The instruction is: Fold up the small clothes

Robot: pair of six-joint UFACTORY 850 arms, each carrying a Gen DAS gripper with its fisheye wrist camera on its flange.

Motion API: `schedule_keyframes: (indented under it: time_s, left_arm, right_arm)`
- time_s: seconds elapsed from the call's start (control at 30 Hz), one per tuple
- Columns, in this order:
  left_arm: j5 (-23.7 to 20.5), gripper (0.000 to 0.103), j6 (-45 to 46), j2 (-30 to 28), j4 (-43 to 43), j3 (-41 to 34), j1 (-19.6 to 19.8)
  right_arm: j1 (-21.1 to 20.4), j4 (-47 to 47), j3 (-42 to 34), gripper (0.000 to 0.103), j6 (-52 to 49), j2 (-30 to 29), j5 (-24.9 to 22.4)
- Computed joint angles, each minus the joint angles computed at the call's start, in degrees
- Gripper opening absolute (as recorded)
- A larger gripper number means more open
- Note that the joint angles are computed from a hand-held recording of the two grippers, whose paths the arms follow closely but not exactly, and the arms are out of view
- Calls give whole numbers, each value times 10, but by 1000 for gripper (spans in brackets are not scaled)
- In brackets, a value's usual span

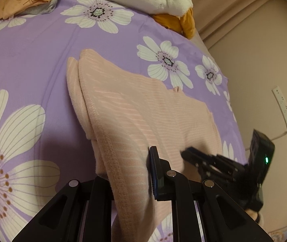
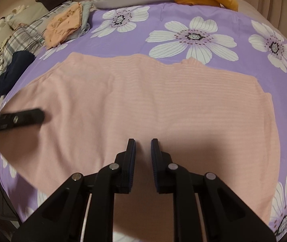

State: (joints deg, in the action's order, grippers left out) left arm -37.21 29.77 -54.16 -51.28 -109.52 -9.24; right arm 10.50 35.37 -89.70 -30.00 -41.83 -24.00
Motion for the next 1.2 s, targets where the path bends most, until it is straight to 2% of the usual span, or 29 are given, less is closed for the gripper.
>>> schedule_keyframes:
  time_s: [0.23,0.67,0.9,0.93,1.2]
  left_arm:
    - [5,14,0,3,1,2,-2]
    - [17,14,4,11,18,-1,-15]
    - [47,14,-18,15,60,-13,-34]
    - [50,11,-21,14,68,-18,-38]
    - [31,11,-42,-13,121,-81,-68]
  right_arm:
    - [6,7,51,17,-25,31,23]
    - [4,49,88,17,-71,59,39]
    - [-13,114,99,18,-115,68,37]
    - [-16,122,100,18,-117,69,37]
    - [-45,179,117,18,-139,79,41]
